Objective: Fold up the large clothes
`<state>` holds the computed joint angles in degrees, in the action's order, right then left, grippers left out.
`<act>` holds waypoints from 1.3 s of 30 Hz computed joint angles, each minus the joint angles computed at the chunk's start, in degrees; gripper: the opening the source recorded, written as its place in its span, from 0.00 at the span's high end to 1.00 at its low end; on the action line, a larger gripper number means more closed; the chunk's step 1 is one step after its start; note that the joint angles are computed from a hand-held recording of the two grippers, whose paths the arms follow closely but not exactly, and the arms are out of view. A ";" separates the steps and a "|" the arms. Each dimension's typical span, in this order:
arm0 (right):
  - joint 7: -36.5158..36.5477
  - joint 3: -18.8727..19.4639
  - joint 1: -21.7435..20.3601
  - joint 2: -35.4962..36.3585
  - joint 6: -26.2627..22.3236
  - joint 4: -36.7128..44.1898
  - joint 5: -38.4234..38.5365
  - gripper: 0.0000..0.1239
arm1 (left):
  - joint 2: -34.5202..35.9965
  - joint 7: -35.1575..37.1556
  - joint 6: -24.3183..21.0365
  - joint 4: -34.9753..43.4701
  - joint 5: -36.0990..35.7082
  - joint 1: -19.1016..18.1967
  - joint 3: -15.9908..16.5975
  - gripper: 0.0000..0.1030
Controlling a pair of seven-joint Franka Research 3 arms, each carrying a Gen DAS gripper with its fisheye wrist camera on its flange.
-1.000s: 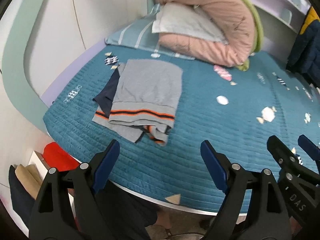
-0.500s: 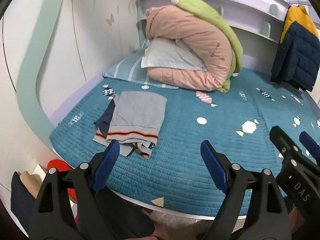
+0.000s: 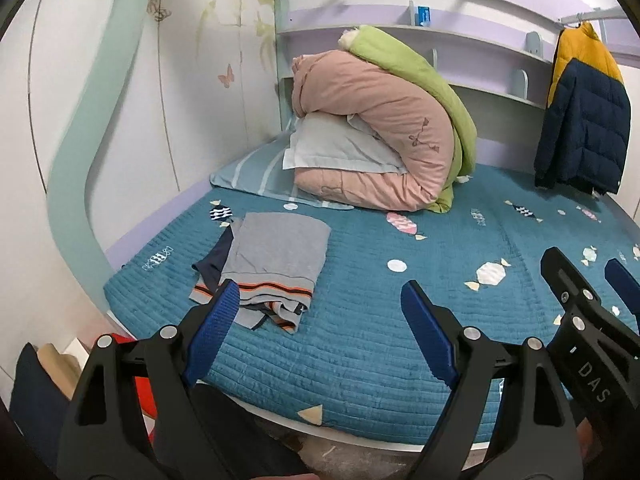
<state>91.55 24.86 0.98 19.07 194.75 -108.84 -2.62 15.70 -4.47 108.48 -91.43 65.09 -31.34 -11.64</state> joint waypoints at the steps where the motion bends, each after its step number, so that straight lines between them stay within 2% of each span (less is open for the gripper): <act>1: -0.55 -1.73 1.68 -0.20 1.46 -0.61 0.77 0.27 | -0.02 -0.52 -0.40 -0.38 1.12 -0.38 0.07 0.19; 2: -1.45 -4.48 4.39 -0.48 2.71 -1.20 1.94 0.27 | 0.13 -0.56 -1.02 -0.40 1.78 -0.64 0.08 0.19; 6: -2.83 -9.99 9.90 -0.16 4.86 -2.11 4.50 0.27 | 1.37 0.02 -3.16 0.17 2.91 -1.45 0.21 0.19; 9: -3.56 -11.70 11.50 0.25 6.32 -2.38 5.54 0.27 | 1.06 -0.85 -1.94 -0.84 2.87 -1.27 0.22 0.19; 12: -2.16 -11.21 10.64 0.77 8.28 -2.70 4.45 0.27 | 1.17 -0.93 -1.35 -1.29 3.62 -1.26 0.25 0.19; 17: 2.71 -7.87 6.42 1.79 6.26 -1.48 -0.12 0.27 | 1.30 -1.28 0.00 -1.89 3.98 -1.15 0.35 0.19; 24: 2.10 -9.80 8.32 2.05 7.84 -1.78 -0.49 0.27 | 1.66 -1.59 -0.39 -1.74 4.37 -1.30 0.52 0.19; 27: 4.82 -6.93 5.18 2.52 7.11 -1.38 -3.96 0.27 | 0.90 -3.25 1.10 -2.94 4.68 -0.95 0.52 0.19; 31: 6.66 -5.77 3.90 2.70 7.65 -1.42 -6.38 0.27 | 0.57 -4.92 0.82 -3.60 5.34 -0.93 0.32 0.19; 39: 6.63 -8.39 6.74 2.05 8.33 -2.08 -5.57 0.25 | -0.15 -6.07 1.71 -4.62 4.34 -0.18 -0.07 0.19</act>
